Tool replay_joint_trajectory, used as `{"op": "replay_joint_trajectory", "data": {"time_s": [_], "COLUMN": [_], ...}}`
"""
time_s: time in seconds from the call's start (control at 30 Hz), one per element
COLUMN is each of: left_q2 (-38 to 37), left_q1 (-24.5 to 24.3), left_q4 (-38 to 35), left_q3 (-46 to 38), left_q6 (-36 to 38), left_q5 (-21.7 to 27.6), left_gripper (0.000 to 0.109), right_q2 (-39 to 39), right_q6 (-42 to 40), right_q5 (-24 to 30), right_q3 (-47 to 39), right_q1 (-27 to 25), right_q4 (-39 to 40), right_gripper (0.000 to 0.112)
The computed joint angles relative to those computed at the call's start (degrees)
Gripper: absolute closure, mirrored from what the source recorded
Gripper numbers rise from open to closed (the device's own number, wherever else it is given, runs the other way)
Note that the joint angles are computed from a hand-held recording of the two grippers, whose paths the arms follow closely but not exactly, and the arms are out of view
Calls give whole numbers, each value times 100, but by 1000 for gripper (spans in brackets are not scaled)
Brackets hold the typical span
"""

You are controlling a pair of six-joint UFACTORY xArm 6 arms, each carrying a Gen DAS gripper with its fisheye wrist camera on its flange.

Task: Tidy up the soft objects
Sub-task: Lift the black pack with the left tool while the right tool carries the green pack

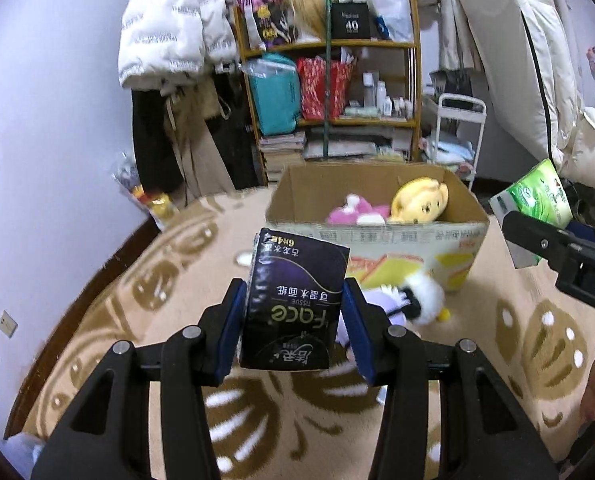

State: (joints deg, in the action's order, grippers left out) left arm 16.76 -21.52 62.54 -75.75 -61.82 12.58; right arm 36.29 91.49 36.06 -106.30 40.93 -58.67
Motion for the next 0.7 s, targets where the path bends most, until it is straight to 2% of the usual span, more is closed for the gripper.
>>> {"op": "replay_joint_trajectory", "data": {"time_s": [0.07, 0.27, 0.53, 0.7], "left_q2": [-1, 178, 536, 862], "left_q1": [7, 22, 60, 95], "left_q4": [378, 865, 1173, 1217], "left_q3": [-76, -539, -1243, -1721], "left_q6": [-329, -706, -773, -787], "left_q5": [-12, -53, -43, -41], "left_gripper": [62, 62, 62, 62], "right_q2": [72, 346, 634, 960], "right_q6": [-1, -243, -629, -943], "right_q5": [0, 158, 116, 325], "right_q3": [-183, -761, -1288, -1835], "right_q1": [-10, -49, -187, -183], "right_q4": [-106, -296, -209, -297], "right_gripper": [28, 28, 28, 28]}}
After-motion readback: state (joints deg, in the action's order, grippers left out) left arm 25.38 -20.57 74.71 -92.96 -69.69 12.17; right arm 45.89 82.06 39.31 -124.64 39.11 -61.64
